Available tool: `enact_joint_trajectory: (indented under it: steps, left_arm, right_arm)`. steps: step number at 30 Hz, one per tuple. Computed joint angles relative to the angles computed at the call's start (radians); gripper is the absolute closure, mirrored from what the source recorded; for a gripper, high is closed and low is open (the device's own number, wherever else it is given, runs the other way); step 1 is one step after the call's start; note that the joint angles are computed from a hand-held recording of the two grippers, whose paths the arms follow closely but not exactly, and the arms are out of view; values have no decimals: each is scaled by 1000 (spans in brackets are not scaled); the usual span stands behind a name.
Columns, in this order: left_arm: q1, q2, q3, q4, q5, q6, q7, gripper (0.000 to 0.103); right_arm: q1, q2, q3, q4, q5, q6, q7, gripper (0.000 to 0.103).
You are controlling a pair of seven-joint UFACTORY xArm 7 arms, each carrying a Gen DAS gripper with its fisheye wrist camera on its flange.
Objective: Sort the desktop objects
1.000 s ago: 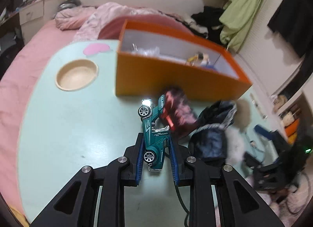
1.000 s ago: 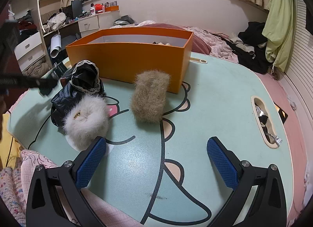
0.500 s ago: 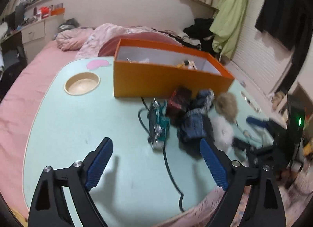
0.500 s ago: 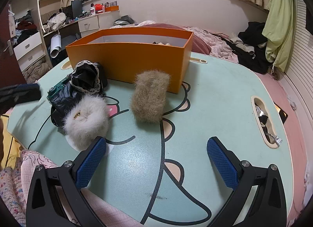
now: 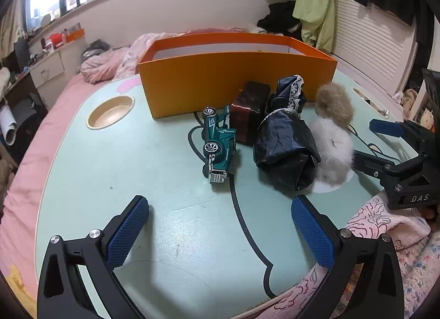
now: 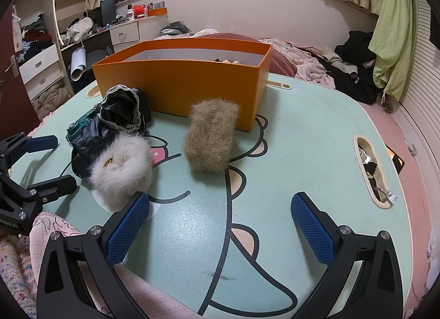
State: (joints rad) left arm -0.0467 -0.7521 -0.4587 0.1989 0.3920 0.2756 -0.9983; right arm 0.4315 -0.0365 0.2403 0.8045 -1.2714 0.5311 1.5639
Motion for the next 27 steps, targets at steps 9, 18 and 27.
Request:
enact_joint_trajectory:
  steps: [9,18,27]
  left_arm:
    - [-5,-1,-1,2,2,6,-6,0]
    - [-8,-4,1,0,3,8,-8,0]
    - [-11,-7,2,-2,2,9,-9,0]
  right_arm:
    - [2,1,1,0,2,5,3,0]
    - [5,2,2,2,4,11,5,0]
    - [24,16,11,15,40,19,-28,0]
